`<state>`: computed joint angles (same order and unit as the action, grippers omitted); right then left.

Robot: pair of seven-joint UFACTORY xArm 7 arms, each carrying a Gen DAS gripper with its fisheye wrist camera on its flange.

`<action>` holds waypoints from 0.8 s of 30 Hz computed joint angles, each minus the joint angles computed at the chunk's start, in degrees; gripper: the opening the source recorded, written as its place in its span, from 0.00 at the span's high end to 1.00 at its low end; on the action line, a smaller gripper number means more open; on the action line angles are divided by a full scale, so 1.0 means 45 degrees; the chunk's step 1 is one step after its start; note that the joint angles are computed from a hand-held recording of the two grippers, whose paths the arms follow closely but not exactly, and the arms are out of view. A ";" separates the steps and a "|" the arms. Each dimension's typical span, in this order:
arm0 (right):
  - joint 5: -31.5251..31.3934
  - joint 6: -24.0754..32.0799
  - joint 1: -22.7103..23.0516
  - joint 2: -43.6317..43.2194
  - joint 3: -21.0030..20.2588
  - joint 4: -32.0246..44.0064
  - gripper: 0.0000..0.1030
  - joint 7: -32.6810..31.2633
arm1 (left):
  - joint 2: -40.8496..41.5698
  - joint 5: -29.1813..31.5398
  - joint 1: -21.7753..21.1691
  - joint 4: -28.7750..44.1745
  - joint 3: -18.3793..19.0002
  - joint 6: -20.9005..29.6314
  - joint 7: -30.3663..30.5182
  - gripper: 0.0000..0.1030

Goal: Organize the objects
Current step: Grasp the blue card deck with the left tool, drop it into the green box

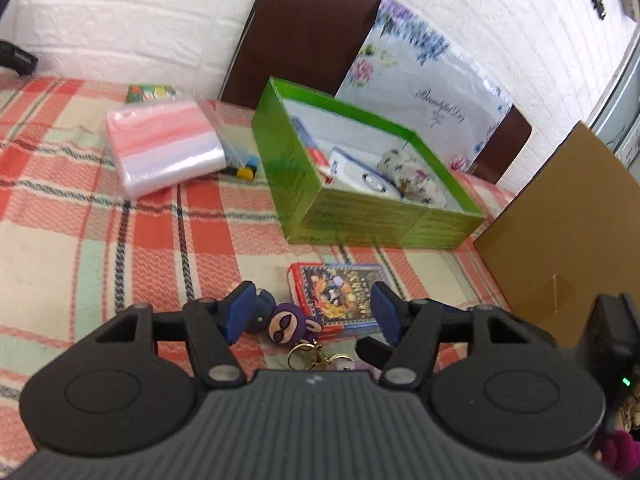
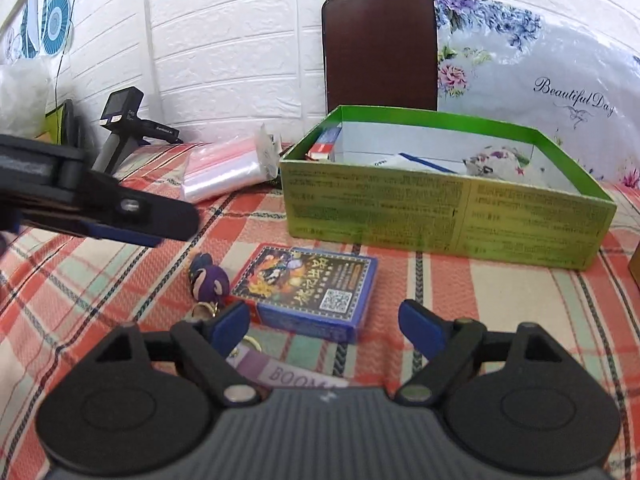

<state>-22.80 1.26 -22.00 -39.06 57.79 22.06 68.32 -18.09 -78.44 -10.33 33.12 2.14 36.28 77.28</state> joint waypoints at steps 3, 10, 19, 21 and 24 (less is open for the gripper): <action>-0.0343 0.0257 -0.0164 0.0496 0.0092 0.0233 0.17 -0.0478 | 0.0805 0.0399 0.0007 0.0408 -0.0066 0.0396 -0.0392 0.31; -0.0298 -0.0774 -0.2462 0.1499 0.1717 0.0981 0.17 -0.0838 | 0.0495 -0.1218 -0.0526 -0.0037 -0.0807 -0.0900 0.1464 0.22; 0.0896 -0.0518 -0.1397 -0.1176 0.2029 0.0227 0.41 -0.0040 | 0.0238 -0.0591 -0.0006 0.0150 0.0331 0.2322 0.0526 0.32; 0.0705 -0.0286 -0.0827 -0.1370 0.1729 0.0143 0.43 -0.0175 | 0.0289 -0.0142 0.0149 0.0358 0.0333 0.3255 0.0192 0.35; 0.0376 0.0713 -0.0005 -0.1338 0.1386 0.0160 0.41 -0.0323 | -0.0072 -0.0490 0.0273 0.0256 0.0027 0.2492 0.0356 0.35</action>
